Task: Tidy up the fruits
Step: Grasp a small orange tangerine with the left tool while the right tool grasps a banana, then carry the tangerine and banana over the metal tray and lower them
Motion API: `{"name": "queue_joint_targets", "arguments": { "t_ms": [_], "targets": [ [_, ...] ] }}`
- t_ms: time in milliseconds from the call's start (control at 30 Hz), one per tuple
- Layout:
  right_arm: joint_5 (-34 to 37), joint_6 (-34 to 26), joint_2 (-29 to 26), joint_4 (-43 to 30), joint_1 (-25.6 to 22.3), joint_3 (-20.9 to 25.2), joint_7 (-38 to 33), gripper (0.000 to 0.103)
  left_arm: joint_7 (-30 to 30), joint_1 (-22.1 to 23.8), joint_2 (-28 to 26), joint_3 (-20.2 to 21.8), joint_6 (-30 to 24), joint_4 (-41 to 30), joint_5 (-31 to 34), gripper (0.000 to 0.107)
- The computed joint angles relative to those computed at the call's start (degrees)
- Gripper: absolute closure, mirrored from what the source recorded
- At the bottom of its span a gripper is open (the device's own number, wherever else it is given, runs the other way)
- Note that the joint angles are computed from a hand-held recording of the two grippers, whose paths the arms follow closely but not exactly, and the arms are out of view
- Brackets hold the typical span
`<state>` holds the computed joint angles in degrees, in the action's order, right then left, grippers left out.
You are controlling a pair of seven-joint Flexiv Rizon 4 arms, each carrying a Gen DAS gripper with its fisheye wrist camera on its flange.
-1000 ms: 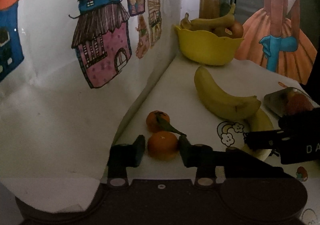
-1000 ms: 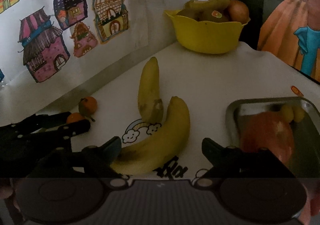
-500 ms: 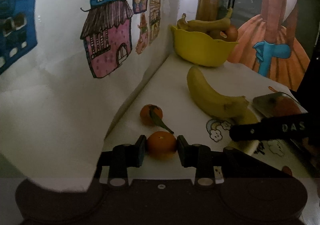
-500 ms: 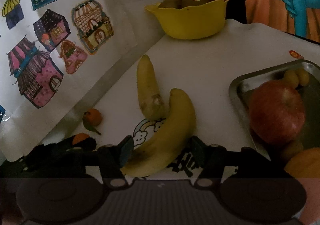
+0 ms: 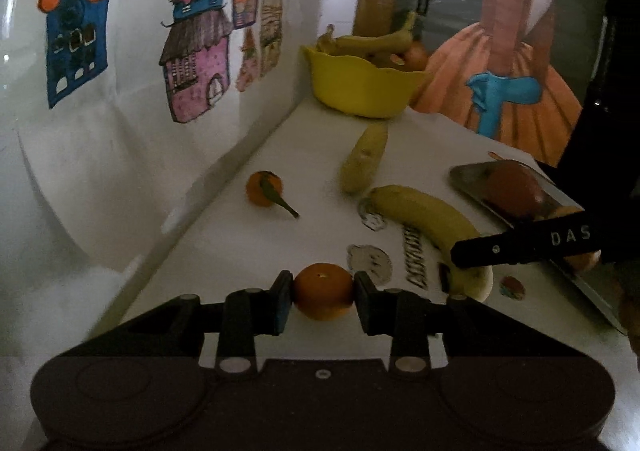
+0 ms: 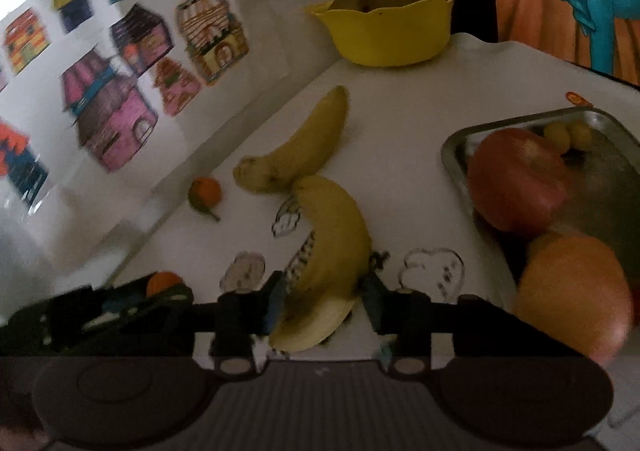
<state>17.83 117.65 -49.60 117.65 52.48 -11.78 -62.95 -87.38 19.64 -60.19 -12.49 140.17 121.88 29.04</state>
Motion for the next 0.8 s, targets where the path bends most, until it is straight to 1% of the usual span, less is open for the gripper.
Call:
{"name": "queue_joint_targets", "arguments": {
  "t_ms": [67, 167, 200, 233, 267, 300, 367, 467, 567, 733, 800],
  "targets": [
    [0.2, 0.5, 0.8, 2.1, 1.3, -0.5, -1.3, 0.065, 0.4, 0.0, 0.0, 0.2, 0.5, 0.8, 1.0, 0.072],
    [0.2, 1.3, 2.1, 4.9, 1.9, 0.5, -2.9, 0.066, 1.0, -0.7, -0.2, 0.7, 1.7, 1.8, 1.4, 0.072],
    [1.1, 1.5, 1.9, 5.3, 3.6, -0.7, -3.6, 0.066, 1.3, -1.2, -0.4, 1.0, 2.3, 2.1, 1.0, 0.072],
    [2.5, 1.3, 1.3, 5.5, 6.0, -2.7, -4.4, 0.063, 1.4, -1.8, -0.5, 1.3, 2.7, 2.3, 0.3, 0.072],
    [4.1, 1.4, 0.4, 5.3, 8.6, -4.9, -5.1, 0.058, 1.6, -2.1, -0.5, 1.4, 3.0, 2.5, -0.1, 0.072],
    [5.5, 1.8, -0.6, 5.1, 10.8, -6.7, -5.7, 0.057, 1.7, -2.6, -0.6, 1.7, 3.3, 2.7, -0.7, 0.072],
    [7.1, 2.5, -2.5, 4.3, 13.2, -8.7, -6.9, 0.055, 1.9, -3.3, -0.6, 2.0, 3.6, 3.0, -1.6, 0.072],
    [8.9, 2.0, -4.7, 2.7, 15.7, -11.3, -8.3, 0.053, 2.6, -4.6, -0.5, 2.8, 4.6, 3.4, -3.3, 0.072],
    [9.4, 1.4, -6.4, 1.0, 16.3, -12.7, -8.9, 0.053, 2.8, -4.9, -0.5, 3.1, 5.1, 3.7, -3.9, 0.072],
    [8.1, 0.7, -7.4, -1.2, 14.2, -11.8, -8.6, 0.053, 2.9, -5.3, -0.5, 3.3, 5.5, 3.9, -4.8, 0.072],
    [7.8, 1.4, -7.9, -1.9, 13.4, -11.3, -8.5, 0.053, 3.0, -5.6, -0.5, 3.5, 5.7, 4.0, -5.2, 0.072]
  ]
}}
